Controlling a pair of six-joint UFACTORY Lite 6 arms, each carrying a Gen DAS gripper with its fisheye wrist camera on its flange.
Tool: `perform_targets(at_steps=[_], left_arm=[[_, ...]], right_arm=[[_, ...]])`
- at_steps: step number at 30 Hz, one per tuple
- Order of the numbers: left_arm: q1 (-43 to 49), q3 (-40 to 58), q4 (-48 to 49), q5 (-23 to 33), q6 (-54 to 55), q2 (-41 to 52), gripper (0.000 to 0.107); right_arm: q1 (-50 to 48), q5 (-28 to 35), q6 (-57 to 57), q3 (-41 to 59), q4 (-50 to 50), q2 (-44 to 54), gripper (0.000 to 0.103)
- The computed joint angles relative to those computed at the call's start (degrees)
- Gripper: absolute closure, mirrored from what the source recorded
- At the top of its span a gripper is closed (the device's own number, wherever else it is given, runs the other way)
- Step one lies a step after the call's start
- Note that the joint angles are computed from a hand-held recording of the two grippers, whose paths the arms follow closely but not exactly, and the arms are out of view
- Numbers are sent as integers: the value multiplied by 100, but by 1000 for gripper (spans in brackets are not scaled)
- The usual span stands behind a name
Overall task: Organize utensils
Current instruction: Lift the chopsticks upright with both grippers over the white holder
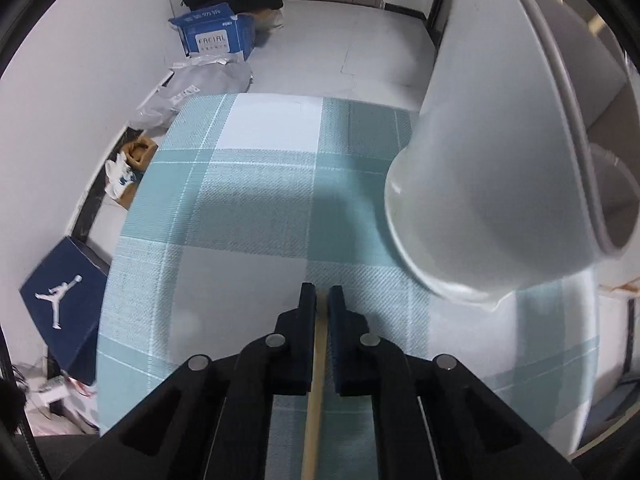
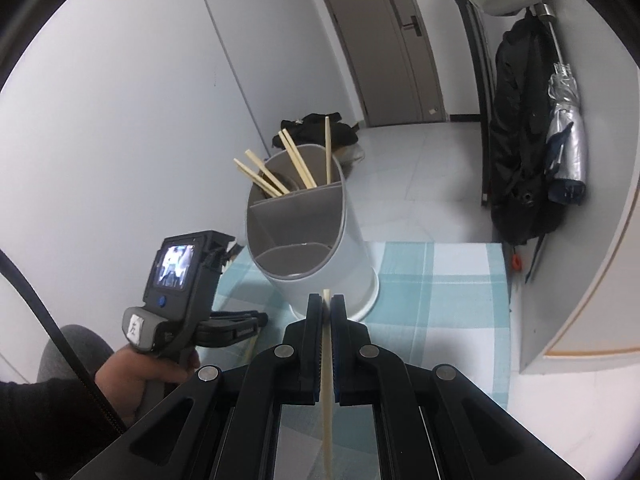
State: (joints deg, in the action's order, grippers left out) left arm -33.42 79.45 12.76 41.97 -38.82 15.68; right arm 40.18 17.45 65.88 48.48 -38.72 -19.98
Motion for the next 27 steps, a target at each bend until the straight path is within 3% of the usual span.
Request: perform_targets(at_steps=[6, 14, 21, 27], left_arm=[[-57, -558, 270, -528, -773, -1073, 104], [-350, -856, 858, -763, -1511, -2292, 104], [-167, -967, 481, -1030, -920, -2463, 104], [-279, -812, 238, -939, -451, -2608, 104]], right_arm=[[210, 178, 725, 10, -701, -111, 100], [647, 536, 1702, 65, -1633, -125, 100], [1080, 914, 2356, 230, -2339, 75, 100], [1241, 1110, 2600, 330, -2580, 184, 100]])
